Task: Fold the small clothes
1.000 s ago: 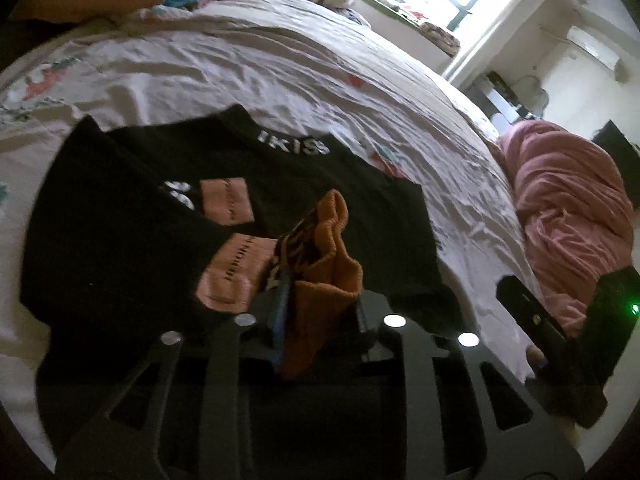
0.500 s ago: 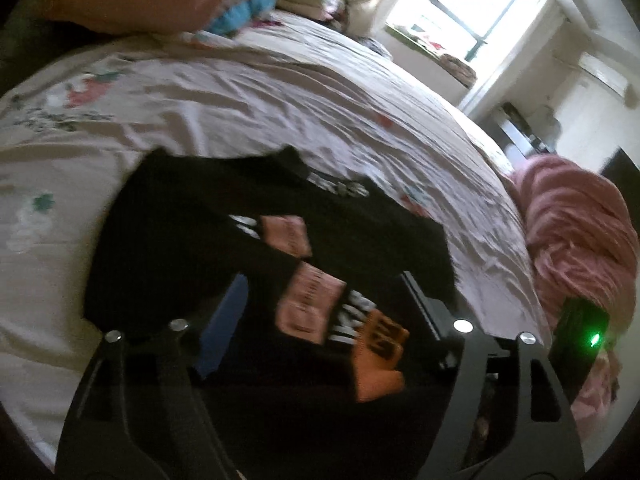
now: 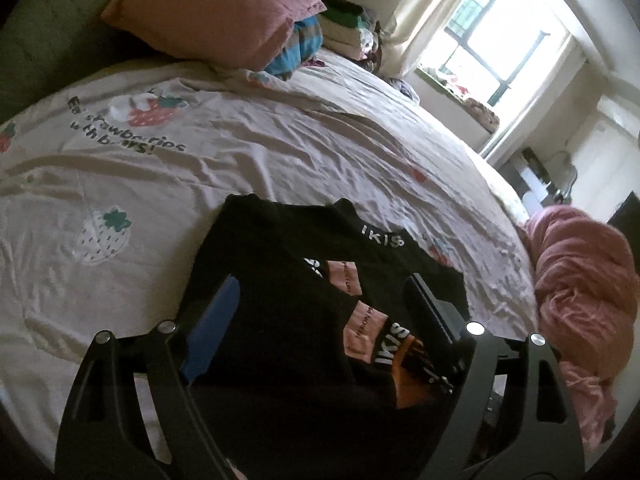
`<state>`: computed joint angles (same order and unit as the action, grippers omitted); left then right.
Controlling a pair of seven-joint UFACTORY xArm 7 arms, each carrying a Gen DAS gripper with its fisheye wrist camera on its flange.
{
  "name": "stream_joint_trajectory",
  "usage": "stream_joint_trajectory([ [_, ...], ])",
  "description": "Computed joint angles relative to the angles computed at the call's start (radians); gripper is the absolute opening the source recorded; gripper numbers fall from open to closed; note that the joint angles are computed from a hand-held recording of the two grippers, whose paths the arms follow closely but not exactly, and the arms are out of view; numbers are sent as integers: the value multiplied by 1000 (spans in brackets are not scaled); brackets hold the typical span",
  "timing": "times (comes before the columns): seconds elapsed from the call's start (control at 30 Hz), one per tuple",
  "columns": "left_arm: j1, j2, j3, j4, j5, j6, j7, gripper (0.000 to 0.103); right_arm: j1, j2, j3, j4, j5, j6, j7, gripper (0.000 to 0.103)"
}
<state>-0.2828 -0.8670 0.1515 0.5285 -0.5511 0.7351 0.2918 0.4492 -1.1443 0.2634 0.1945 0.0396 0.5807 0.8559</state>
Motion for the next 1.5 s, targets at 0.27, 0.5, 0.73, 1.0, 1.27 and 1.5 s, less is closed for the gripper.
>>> stream_joint_trajectory([
  [0.27,45,3,14,5,31,-7,-27,77,-52,67,-28,160,-73,-37,-167,8],
  [0.5,46,5,12,4,34,-14,-28,80,-149,84,-43,257,-109,-32,-293,7],
  [0.73,37,16,-16,-11,56,-36,-27,80,-237,-13,-56,215,-115,21,-333,7],
  [1.0,15,36,-68,-38,104,-66,-41,80,-278,-99,-61,126,-96,61,-324,7],
  [1.27,-19,46,-96,-58,139,-93,-57,80,-291,-126,-44,91,-107,89,-308,7],
  [1.5,-35,60,-108,-68,165,-106,-67,80,-295,-143,-44,73,-113,112,-293,7],
])
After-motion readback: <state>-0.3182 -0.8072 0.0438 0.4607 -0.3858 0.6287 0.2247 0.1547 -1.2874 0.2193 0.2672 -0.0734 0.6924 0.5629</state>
